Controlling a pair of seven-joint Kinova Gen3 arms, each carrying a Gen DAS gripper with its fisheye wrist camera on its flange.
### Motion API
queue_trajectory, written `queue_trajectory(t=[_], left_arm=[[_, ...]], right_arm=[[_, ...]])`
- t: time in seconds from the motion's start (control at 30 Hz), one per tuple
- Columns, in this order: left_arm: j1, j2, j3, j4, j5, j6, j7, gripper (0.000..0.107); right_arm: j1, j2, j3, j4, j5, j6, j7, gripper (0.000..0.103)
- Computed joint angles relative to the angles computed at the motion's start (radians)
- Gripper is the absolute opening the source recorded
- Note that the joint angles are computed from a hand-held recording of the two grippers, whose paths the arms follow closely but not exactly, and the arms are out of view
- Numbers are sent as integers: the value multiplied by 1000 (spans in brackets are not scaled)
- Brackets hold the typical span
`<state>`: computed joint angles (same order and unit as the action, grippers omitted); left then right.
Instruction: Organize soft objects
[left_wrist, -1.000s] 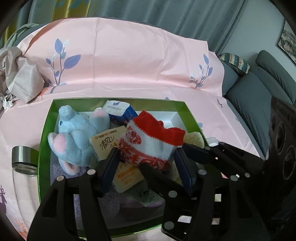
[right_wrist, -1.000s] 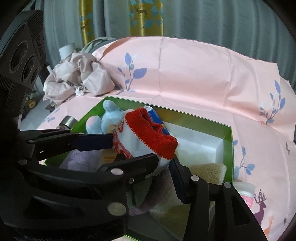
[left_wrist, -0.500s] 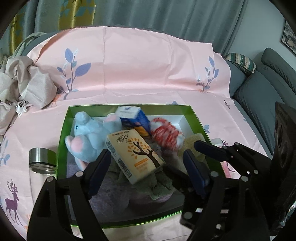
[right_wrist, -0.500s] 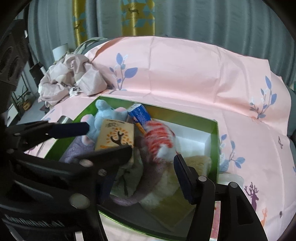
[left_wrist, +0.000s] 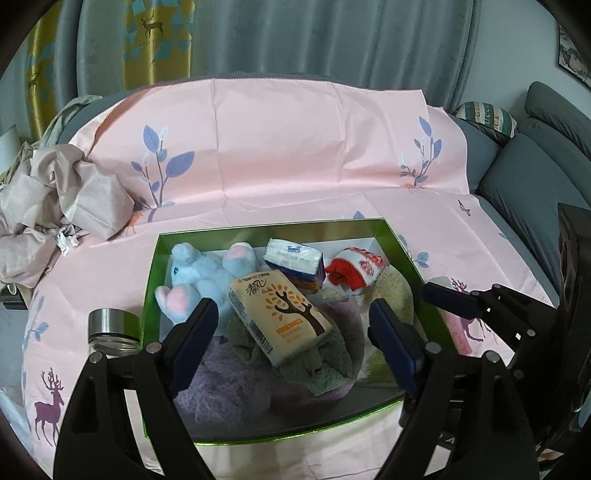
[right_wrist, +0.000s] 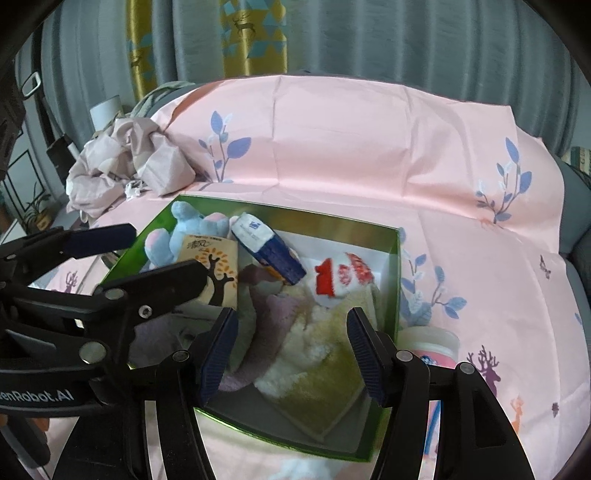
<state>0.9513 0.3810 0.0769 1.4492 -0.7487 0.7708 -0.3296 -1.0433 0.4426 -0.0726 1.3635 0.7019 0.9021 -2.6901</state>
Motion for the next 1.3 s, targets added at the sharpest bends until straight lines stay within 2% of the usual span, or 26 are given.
queue_trajectory(t=[0.07,0.1,0.17,0.23,0.4,0.53,0.83,1.3], left_arm=[[18,-3,-7,1,-19,16,21,98],[29,-7,-10,7,-34,23,34,99],[44,-11,-9,12,-62,42,55,100],[52,-20,-2,21,-82,57,72,100],[56,-45,21,49,-117,81,125,102],[63,-59,41,60,-143,120,159,102],[85,-88,86,89,-224,198,268,102],[93,-124,141,112,-225,299,344,102]], right_arm=[[-7,-9,2,7,4,9,-12,62],[-9,-13,2,11,8,13,-20,62],[-18,-25,3,19,20,25,-43,78],[-29,-39,0,34,41,36,-71,88],[-36,-61,-22,49,71,71,-110,89],[-44,-76,-38,56,96,95,-149,96],[-74,-103,-71,71,159,152,-212,97],[-89,-112,-105,72,167,187,-239,97]])
